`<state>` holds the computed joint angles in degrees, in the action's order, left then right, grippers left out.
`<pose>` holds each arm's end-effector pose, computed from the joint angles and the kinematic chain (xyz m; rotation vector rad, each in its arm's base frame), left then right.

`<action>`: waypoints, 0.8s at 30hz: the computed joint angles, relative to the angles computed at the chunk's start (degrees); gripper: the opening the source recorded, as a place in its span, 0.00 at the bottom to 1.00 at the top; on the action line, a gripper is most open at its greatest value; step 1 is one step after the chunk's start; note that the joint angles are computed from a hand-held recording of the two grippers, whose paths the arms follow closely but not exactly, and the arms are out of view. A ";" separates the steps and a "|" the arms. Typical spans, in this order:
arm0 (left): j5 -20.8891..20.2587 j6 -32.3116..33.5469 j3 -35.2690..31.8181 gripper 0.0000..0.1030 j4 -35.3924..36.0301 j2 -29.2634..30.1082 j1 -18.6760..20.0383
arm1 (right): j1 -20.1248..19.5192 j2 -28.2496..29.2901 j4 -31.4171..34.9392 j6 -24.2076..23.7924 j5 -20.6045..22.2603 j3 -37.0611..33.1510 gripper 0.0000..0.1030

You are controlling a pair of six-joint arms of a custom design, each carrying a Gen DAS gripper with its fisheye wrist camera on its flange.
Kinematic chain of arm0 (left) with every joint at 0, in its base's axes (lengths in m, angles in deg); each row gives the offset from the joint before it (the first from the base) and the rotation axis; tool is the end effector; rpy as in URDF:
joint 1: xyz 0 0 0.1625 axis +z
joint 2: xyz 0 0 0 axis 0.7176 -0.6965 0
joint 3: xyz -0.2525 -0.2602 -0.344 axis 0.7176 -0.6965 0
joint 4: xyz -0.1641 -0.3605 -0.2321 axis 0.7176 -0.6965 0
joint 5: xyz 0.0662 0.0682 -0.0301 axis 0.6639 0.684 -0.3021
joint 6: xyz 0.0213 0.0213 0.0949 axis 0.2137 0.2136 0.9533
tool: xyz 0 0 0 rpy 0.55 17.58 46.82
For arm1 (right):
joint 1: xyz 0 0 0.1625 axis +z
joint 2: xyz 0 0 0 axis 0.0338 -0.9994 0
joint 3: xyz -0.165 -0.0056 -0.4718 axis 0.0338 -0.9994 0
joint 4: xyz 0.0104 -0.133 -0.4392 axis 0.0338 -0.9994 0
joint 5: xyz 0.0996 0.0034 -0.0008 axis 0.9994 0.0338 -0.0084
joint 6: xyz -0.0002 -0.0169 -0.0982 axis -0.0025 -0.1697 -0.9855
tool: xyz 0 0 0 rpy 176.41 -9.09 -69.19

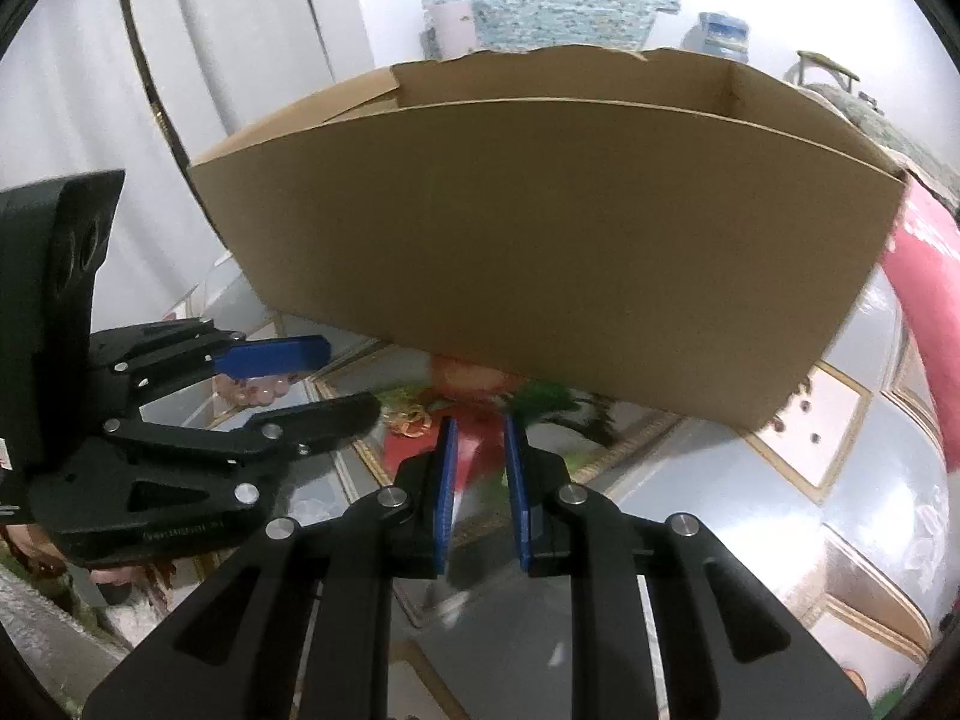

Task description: Organize jewelry

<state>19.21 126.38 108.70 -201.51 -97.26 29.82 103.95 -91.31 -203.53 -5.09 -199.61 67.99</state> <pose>-0.0234 -0.7649 0.2273 1.0587 2.4473 -0.5514 0.2914 -0.7154 -0.0529 0.5527 -2.3543 1.0080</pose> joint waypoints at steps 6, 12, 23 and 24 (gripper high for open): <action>-2.23 0.69 -0.18 0.46 0.82 -0.24 0.11 | 0.31 0.87 1.50 -1.53 0.22 -1.63 0.17; -0.86 1.45 -0.28 0.46 0.42 0.36 -0.13 | 0.19 1.25 3.23 -2.70 0.55 -3.09 0.17; 0.16 3.15 -0.26 0.46 -0.44 0.53 -0.16 | -0.67 -0.23 6.48 -4.78 4.08 -1.71 0.17; 0.29 3.24 -0.25 0.46 -0.53 0.56 -0.18 | -0.55 -0.12 6.66 -5.12 3.68 -1.91 0.17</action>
<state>19.50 129.62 108.45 -202.04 -96.71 29.64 103.40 -91.43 -196.87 -10.21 -195.94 66.08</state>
